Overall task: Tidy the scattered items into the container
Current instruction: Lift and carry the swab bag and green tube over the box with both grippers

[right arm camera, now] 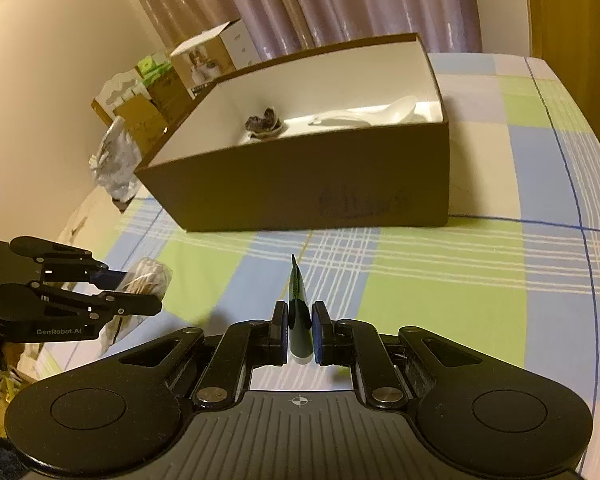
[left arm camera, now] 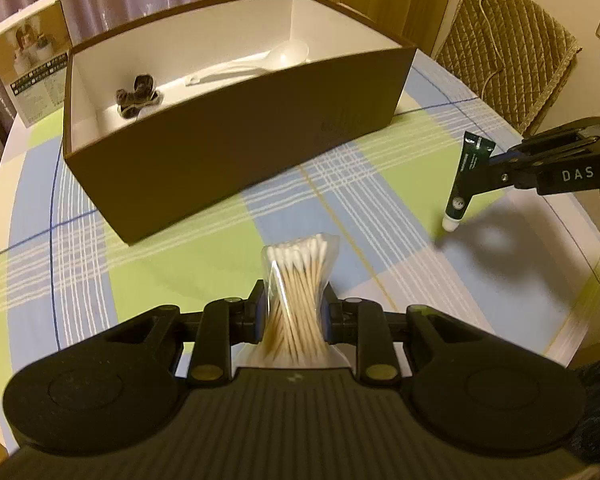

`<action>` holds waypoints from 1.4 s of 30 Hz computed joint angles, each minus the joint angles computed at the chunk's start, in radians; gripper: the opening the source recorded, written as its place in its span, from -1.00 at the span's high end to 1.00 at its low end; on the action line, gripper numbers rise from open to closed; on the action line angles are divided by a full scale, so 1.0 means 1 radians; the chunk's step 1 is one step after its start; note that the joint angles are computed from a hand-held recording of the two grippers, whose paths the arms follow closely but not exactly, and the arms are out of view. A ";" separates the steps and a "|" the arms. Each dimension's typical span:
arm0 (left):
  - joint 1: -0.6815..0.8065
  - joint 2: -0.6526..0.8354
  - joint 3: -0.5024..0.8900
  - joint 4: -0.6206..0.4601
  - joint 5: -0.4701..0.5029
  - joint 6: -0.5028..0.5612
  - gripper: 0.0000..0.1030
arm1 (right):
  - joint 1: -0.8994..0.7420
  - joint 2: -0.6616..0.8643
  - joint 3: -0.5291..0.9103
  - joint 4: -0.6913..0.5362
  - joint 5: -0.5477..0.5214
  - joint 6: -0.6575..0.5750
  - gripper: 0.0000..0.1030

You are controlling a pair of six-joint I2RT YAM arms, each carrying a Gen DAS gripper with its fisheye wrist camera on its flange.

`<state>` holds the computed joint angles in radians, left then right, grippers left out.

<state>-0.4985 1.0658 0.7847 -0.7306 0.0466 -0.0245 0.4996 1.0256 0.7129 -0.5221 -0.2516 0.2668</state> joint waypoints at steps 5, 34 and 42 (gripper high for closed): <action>0.025 0.006 0.039 0.007 0.010 0.027 0.59 | -0.037 0.023 0.040 0.012 -0.030 -0.012 0.72; 0.278 0.275 0.461 0.072 0.121 0.288 0.59 | -0.175 0.355 0.491 0.078 -0.126 -0.168 0.72; 0.284 0.493 0.654 0.091 0.150 0.330 0.59 | -0.151 0.560 0.652 0.107 -0.107 -0.179 0.72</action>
<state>-0.2145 1.5587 1.4392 -0.6398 0.1968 0.3052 0.3486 1.5855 1.3652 -0.4152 -0.3590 0.0883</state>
